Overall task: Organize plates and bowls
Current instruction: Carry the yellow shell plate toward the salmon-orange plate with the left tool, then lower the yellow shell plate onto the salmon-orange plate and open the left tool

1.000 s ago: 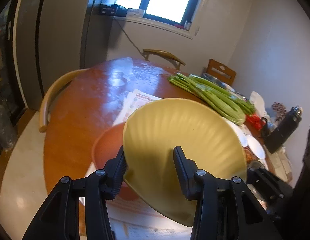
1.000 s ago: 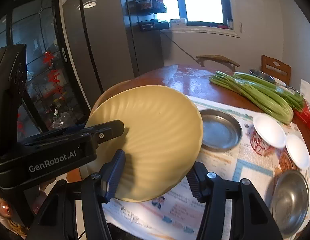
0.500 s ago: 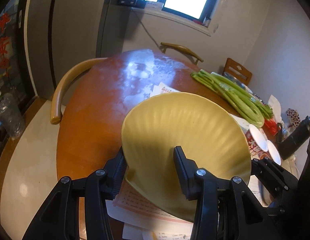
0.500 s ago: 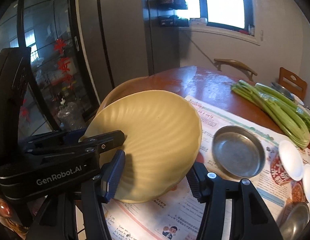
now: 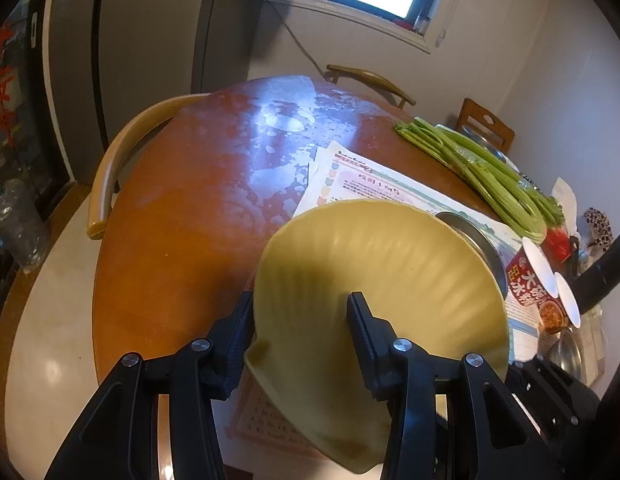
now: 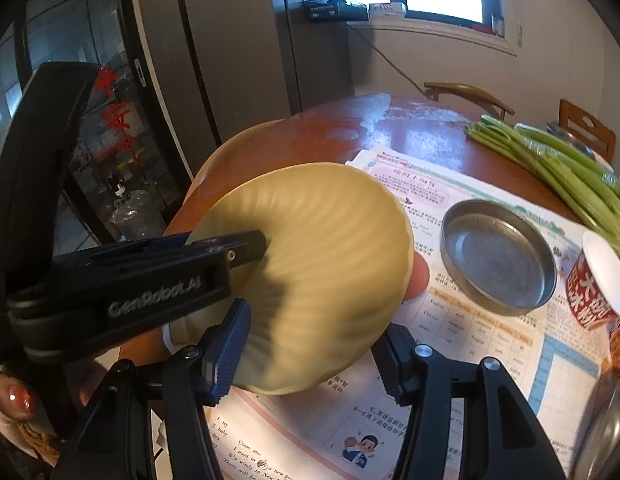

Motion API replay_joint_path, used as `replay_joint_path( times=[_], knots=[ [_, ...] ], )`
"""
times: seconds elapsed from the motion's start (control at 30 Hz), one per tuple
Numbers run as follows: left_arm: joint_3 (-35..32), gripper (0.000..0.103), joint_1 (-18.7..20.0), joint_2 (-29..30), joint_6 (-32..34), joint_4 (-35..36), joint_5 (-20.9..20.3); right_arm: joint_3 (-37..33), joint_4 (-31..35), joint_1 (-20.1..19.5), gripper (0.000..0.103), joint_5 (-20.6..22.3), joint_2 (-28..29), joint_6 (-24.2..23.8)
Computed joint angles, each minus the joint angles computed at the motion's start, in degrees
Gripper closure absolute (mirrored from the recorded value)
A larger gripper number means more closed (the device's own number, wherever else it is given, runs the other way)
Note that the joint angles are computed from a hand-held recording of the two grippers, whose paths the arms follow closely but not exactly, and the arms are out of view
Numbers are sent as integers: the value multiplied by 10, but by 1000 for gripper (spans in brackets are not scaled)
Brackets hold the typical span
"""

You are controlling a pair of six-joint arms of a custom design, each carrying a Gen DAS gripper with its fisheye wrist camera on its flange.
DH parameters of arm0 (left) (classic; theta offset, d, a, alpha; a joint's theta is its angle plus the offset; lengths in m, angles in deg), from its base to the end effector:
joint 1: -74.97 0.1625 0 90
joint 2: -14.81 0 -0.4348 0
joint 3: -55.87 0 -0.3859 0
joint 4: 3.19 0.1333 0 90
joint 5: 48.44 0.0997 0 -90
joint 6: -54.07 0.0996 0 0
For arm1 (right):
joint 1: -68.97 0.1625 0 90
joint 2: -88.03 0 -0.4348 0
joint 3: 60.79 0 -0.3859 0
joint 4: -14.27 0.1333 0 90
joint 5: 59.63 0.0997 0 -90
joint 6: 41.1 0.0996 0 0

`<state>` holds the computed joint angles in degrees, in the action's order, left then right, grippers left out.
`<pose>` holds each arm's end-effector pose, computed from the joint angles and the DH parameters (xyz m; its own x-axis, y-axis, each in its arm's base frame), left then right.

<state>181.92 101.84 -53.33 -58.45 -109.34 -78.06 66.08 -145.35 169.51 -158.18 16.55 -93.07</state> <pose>-0.2650 -0.3808 0.1360 -0.7269 -0.5805 -0.3669 0.0159 0.5199 -0.8541 0.2040 -0.4484 0.1862 -0.4634 -0.8399 0.2824 -0.8803 0.4729 -0.0379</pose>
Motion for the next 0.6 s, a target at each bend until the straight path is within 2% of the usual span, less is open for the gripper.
replay_joint_path(
  times=[0.5,0.6],
  knots=[
    [-13,56,32,11,19,8,8,-14,57,-7,44,-5,6,29],
    [-23,56,35,16,7,35,7,-13,55,-7,44,-6,4,31]
  ],
)
